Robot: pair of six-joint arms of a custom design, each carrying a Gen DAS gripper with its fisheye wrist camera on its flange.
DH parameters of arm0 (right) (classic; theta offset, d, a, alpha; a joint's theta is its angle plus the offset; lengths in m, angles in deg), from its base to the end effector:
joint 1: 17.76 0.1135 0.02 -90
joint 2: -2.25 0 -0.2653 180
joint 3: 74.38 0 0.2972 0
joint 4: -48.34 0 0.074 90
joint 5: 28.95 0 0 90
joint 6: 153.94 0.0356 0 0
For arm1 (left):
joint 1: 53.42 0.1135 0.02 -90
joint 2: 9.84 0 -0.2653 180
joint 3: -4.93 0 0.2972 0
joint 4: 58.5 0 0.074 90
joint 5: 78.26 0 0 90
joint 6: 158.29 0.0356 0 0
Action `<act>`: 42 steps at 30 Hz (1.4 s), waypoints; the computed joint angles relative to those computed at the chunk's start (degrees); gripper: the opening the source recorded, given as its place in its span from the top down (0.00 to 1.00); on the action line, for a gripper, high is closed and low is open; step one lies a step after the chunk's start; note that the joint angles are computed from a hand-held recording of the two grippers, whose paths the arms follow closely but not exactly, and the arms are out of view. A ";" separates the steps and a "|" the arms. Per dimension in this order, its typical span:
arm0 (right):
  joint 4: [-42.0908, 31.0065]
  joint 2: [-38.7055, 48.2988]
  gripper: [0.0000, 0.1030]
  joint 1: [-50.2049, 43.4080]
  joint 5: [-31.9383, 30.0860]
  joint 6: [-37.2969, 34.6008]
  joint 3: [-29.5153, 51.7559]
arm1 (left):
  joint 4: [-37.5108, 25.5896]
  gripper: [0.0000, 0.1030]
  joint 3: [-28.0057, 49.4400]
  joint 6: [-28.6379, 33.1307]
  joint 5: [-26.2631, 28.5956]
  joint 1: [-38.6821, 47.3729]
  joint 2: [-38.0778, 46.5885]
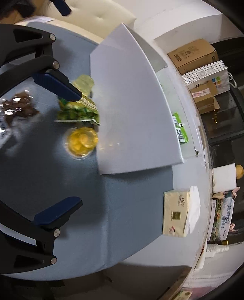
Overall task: Organize snacks
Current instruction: 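Grasp the last yellow jelly cup with the right gripper, then grasp the clear jelly cup with the left gripper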
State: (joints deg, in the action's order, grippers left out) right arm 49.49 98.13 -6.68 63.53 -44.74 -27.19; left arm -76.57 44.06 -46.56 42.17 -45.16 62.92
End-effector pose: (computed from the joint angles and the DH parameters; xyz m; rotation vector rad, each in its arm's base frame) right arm 0.3117 0.0595 0.0733 0.1907 2.4010 0.1940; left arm 0.2537 0.0186 0.1201 0.4937 2.2968 -0.4043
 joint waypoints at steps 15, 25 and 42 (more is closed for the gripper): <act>1.49 3.63 0.48 -1.91 -4.26 -1.72 1.50 | 3.56 0.00 0.68 -1.46 -1.98 -1.52 4.92; 4.77 2.36 0.66 -1.74 -5.24 -2.73 -0.76 | 5.75 0.00 1.71 -2.12 -3.46 -2.39 7.73; -2.90 -34.19 0.66 -0.06 -3.57 0.73 -21.30 | 12.29 0.18 18.25 -13.97 -15.85 -16.06 30.54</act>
State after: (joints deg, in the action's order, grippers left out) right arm 46.59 63.94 -6.74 59.96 -44.02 -48.49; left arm -64.28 62.31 -60.53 26.32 -61.22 93.47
